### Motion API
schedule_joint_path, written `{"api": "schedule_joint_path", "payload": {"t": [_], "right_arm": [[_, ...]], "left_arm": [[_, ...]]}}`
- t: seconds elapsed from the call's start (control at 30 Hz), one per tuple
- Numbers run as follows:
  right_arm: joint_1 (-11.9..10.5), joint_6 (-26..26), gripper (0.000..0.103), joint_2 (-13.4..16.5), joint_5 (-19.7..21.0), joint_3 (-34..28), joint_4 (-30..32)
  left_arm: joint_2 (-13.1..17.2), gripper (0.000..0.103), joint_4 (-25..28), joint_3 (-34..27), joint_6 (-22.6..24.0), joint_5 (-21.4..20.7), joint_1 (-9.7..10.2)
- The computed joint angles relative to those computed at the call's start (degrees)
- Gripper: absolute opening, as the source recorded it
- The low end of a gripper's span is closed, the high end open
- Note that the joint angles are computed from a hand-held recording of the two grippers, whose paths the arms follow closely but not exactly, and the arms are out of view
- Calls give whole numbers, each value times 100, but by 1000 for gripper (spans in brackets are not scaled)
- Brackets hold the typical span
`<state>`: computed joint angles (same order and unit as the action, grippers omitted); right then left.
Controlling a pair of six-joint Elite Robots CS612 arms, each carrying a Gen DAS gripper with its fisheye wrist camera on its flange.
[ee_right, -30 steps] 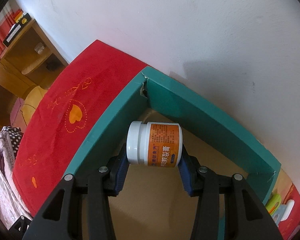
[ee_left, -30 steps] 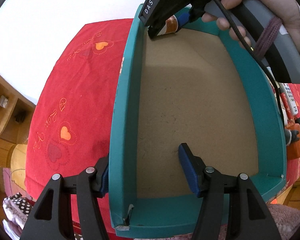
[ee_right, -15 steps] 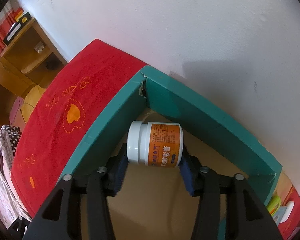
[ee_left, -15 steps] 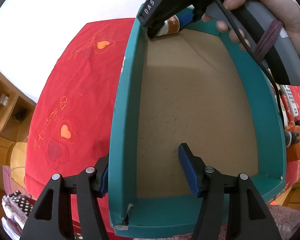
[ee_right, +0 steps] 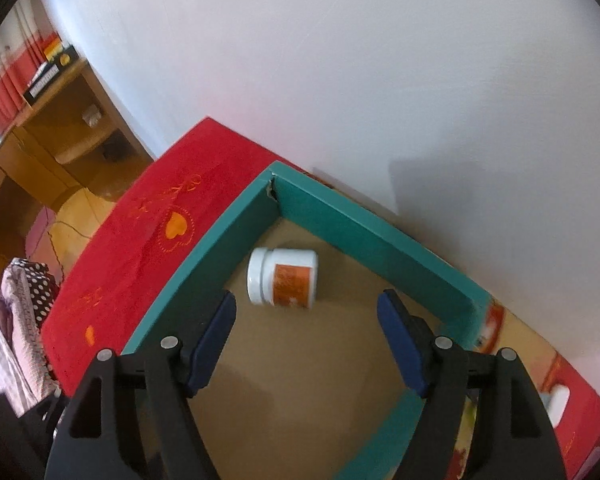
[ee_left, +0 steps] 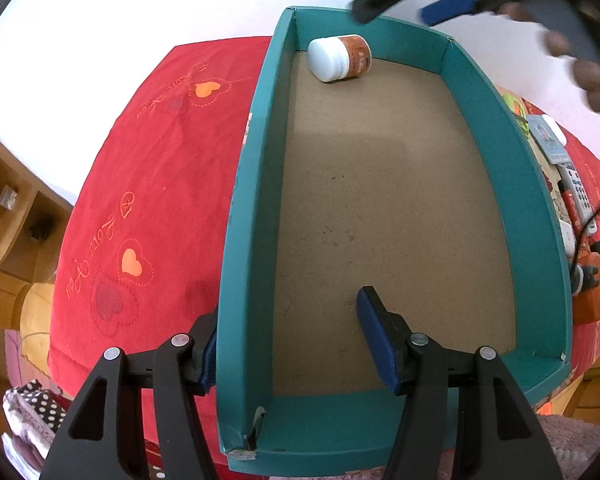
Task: Organize objects
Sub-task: 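Move the right gripper back to the orange penguin toy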
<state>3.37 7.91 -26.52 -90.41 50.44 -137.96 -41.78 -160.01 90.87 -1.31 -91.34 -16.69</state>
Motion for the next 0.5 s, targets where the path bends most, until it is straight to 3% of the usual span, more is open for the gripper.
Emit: {"api": "schedule_joint_path", "payload": {"t": [0.3, 0.5], "right_arm": [[-131, 411, 74, -1145, 25, 1919, -1403], [-143, 951, 74, -1547, -99, 2763, -1781]], "left_arm": [[0, 62, 54, -23, 41, -10, 9], [21, 62, 136, -84, 41, -10, 12]]}}
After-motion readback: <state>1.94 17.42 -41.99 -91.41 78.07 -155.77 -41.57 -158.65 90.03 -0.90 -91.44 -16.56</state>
